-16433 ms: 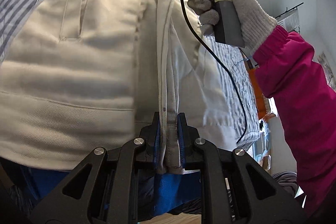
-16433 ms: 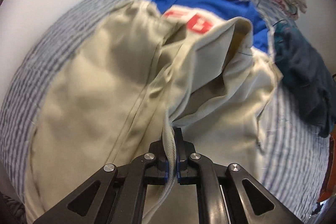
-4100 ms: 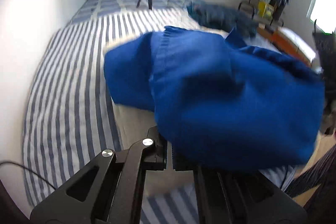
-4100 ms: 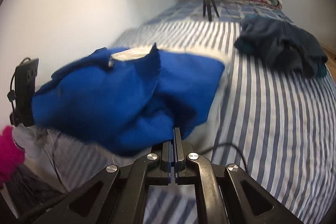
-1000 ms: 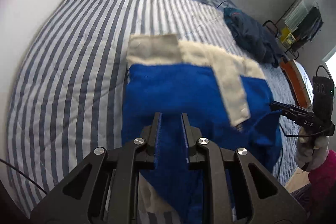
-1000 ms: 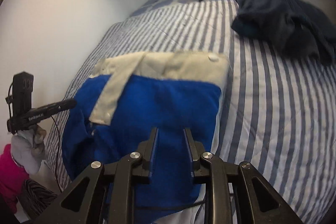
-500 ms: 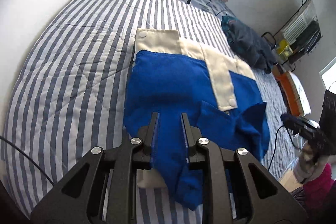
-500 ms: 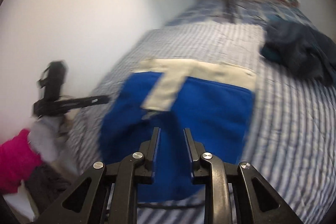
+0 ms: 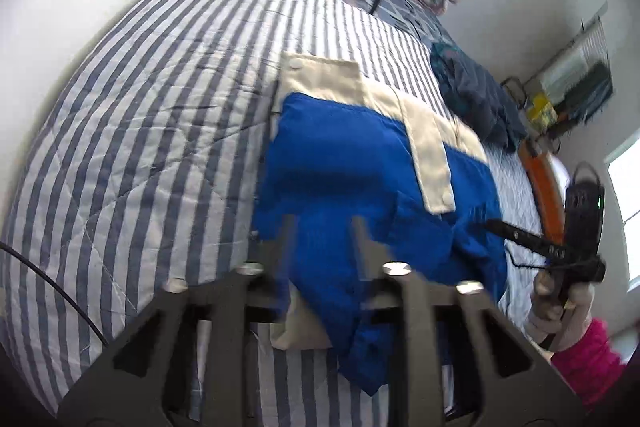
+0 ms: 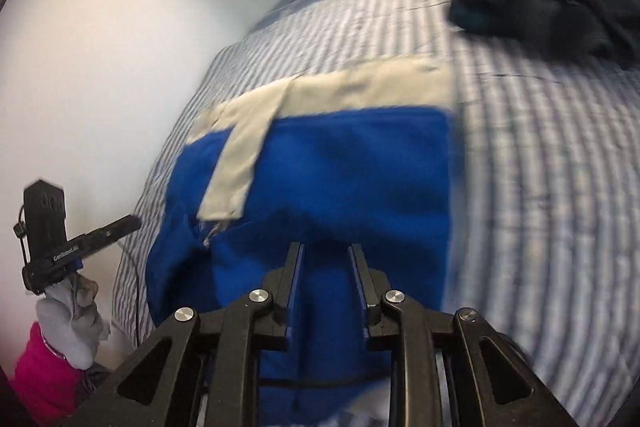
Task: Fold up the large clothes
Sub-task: 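Release the collar and smooth the folded bundle flat with both grippers, then grasp the folded bundle edge with both grippers and lift it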
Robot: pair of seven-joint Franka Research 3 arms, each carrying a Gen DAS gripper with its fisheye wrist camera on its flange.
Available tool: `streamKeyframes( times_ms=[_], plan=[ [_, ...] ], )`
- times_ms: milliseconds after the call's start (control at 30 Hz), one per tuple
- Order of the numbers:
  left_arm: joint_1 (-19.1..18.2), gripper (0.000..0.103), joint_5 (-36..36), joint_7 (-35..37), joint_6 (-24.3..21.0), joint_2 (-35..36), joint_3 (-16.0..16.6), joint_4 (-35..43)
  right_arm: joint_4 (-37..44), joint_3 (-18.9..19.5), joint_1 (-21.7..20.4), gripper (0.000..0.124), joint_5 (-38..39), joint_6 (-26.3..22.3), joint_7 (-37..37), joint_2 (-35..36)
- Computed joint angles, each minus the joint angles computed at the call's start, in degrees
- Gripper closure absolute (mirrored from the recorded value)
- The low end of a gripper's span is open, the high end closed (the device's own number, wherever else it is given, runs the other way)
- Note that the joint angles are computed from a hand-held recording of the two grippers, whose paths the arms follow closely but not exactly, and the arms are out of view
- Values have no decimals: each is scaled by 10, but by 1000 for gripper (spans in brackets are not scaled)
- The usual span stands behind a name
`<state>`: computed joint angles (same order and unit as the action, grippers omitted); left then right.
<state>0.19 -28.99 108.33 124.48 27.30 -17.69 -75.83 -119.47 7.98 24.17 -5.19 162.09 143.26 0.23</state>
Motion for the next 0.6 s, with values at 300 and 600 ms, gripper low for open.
streamKeyframes(
  times_ms=[300,600],
  plan=[
    [34,35,-79,-115,-99,137,-25,168,-92,28,-56,37,-128,74,92,-69],
    [36,35,-92,-195,-161,247,-50,288,-99,-46,47,46,473,125,-359,-31]
  ],
)
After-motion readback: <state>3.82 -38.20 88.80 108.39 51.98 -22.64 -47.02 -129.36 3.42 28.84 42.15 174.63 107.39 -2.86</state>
